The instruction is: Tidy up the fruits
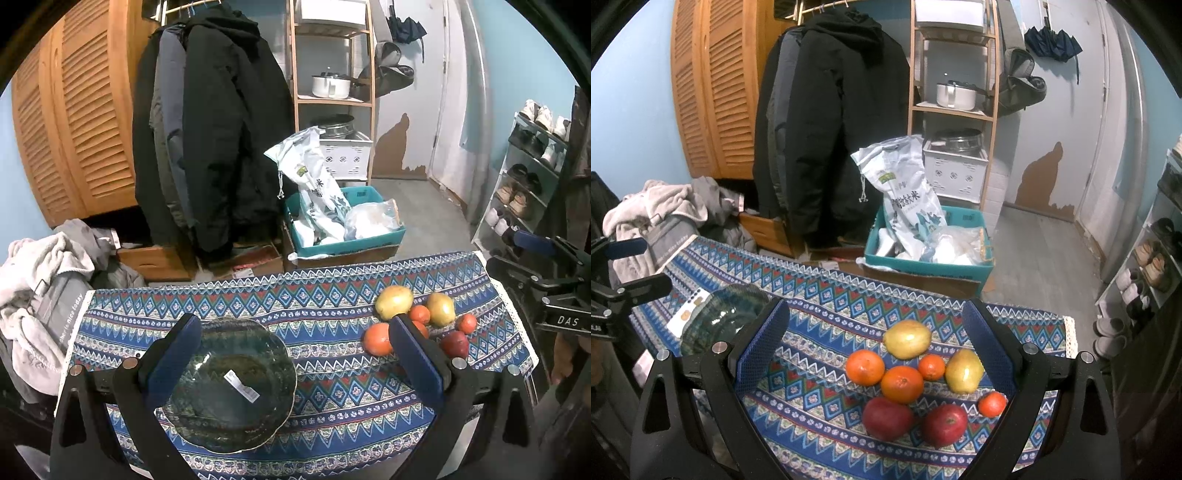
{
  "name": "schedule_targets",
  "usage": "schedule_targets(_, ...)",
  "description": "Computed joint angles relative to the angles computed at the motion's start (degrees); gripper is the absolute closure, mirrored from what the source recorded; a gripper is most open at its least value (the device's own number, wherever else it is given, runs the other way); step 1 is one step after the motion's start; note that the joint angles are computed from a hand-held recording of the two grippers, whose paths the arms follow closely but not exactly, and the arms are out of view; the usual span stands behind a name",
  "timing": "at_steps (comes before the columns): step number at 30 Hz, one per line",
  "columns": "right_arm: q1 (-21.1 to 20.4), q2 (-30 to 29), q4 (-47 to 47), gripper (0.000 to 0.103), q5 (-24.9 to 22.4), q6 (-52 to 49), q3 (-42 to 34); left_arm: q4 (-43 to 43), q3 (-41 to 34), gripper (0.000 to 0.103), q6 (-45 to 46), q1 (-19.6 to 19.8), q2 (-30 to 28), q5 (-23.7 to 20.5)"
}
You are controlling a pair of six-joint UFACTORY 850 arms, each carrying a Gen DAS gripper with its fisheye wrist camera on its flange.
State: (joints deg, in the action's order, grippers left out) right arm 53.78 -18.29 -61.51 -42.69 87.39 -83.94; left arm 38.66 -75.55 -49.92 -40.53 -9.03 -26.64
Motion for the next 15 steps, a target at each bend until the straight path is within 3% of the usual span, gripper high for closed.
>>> schedule_targets(15,0.1,0.0,-0.1,0.01,0.0,0.2,0.2,-0.1,-0.1,0.001,0.0,-0.2,0.0,0.0)
